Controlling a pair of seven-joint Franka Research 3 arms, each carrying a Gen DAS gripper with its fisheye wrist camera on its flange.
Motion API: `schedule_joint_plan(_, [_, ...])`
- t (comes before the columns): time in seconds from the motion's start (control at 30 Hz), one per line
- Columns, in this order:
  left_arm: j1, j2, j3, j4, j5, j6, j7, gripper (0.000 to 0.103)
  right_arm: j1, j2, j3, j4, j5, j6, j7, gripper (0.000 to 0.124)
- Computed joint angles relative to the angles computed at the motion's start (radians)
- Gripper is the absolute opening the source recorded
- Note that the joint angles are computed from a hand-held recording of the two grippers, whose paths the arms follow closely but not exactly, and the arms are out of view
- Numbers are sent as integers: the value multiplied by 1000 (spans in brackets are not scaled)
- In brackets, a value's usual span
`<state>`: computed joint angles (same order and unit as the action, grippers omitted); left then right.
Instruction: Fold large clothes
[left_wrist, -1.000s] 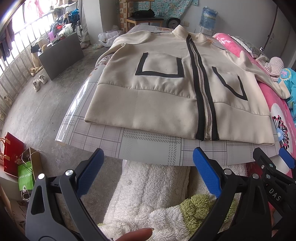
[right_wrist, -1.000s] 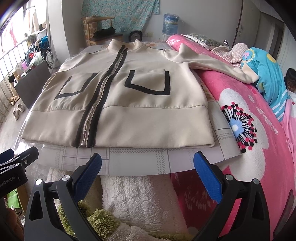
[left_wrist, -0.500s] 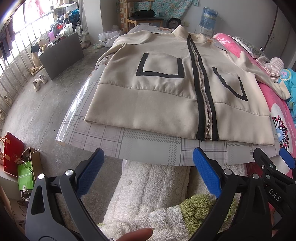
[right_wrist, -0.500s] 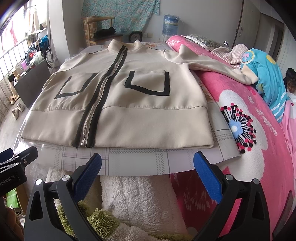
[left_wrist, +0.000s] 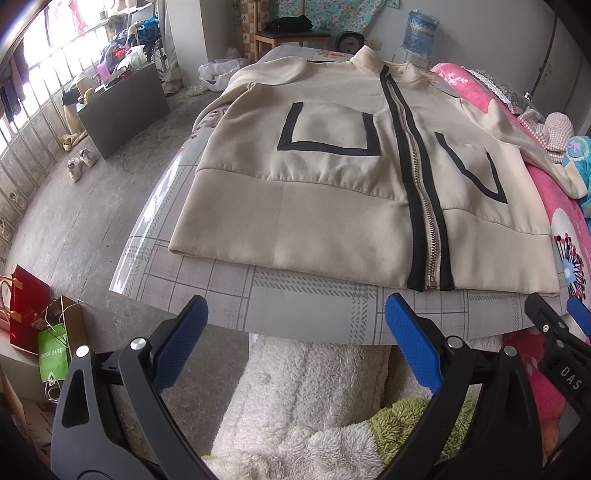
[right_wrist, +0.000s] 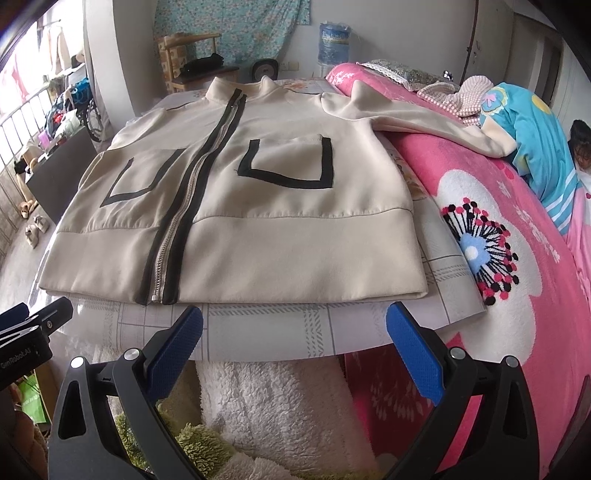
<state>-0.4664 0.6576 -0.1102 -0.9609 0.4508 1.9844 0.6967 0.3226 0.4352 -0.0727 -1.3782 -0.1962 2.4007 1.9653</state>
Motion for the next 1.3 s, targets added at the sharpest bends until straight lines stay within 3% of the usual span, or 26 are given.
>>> schedule_joint_plan(0.1, [3,46,15,62,9,-38,19,93,-18,33,-7,42,21,-12,8,97])
schedule_joint_plan(0.17, [18,49,19,52,8,-14,32,93,-34,57,-7,73,42,-21,5,97])
schedule_joint_plan(0.3, [88,-24,-4,-113,-12,209,69,93,-67,121,-10,160,83,-52,-16,97])
schedule_joint_plan(0.4, [126,-38,-15,-158,-45,305,88,93,-84,167,-14,230,102,-86,-31,97])
schedule_joint_plan(0.53, [160,2,-32,-105,-121,303,125,93,-114,205,-7,286,143,-103,-60,97])
schedule_joint_plan(0.6, [155,28,-16,-64,-126,278,119,93,-128,237,-3,333,166,-128,-69,97])
schedule_joint_plan(0.77, [156,44,18,-60,-101,302,83,93,-158,301,10,425,222,-161,-89,96])
schedule_joint_plan(0.9, [173,55,29,-59,-96,307,63,92,-160,351,4,500,223,-172,-102,84])
schedule_joint_plan(1.0, [177,81,35,-21,-91,280,62,71,-162,393,0,570,221,-205,-106,73])
schedule_joint_plan(1.13, [176,119,41,43,-82,254,80,52,-159,420,-7,615,207,-219,-111,57])
schedule_joint_plan(1.3, [171,180,40,148,-94,222,127,34,-153,497,-19,728,178,-245,-119,40])
